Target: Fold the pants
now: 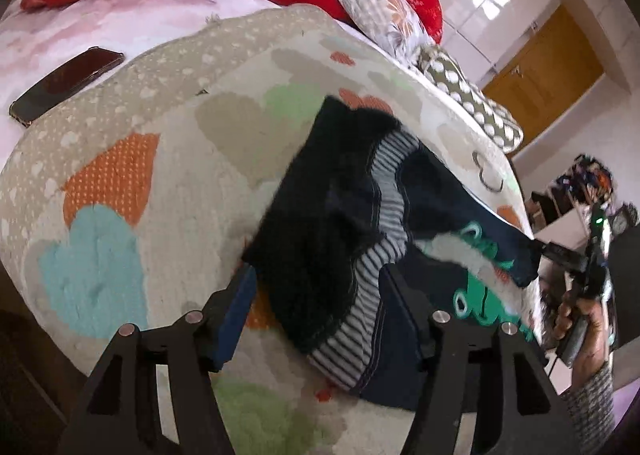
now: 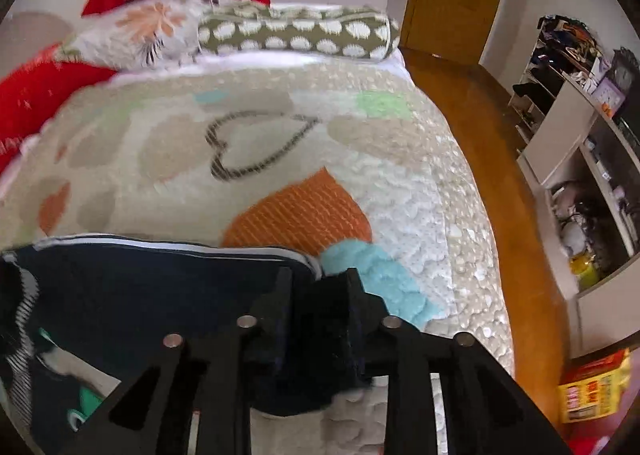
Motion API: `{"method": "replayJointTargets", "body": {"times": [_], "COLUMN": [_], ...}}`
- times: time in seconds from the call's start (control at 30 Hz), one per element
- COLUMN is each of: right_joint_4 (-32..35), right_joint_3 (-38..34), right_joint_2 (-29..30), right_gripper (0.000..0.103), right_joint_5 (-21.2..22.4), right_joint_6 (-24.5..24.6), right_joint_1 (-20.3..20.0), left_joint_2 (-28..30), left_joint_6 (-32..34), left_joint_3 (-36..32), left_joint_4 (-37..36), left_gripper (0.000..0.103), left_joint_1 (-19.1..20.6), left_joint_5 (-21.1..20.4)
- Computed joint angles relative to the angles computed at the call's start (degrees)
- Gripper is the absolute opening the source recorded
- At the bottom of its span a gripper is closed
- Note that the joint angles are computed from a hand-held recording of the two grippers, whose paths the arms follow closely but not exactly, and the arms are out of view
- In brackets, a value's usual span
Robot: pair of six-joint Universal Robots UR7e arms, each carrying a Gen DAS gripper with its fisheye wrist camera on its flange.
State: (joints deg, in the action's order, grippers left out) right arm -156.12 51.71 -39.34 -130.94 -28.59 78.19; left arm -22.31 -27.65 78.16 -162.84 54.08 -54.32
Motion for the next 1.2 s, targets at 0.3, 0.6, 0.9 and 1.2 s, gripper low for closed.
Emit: {"method": "replayJointTargets", "body": {"times": [0.3, 0.6, 0.9, 1.2], "right_joint_4": [-25.8, -40.7, -39.9, -34.3], "right_joint_3": [39.0, 57.7, 60.0, 60.1], "right_joint_2": [-23.5, -30.5, -32.5, -33.3], "right_gripper": [0.052, 0.063, 0.063, 0.063], "right_joint_5": [15.9, 17.8, 19.2, 22.7], "right_joint_6": [9.2, 11.1, 10.7, 14.2], "right_joint_1": [-2.2, -5.7, -6.1, -7.1], "left_joint_2": [0.0, 0.1, 1.1, -2.0], "left_joint_6": [0.4, 2.6, 0.9, -2.7], "left_joint_3": [1.9, 3.4, 1.9, 4.9], "left_joint_4": [-2.1, -1.5, 1.8, -1.7], "left_gripper": [0.065, 0.070, 0.071, 0.077], "left_joint_1": [-1.3, -5.3, -6.3, -3.7], "left_joint_5": [1.2, 5.4, 5.8, 8.0]}}
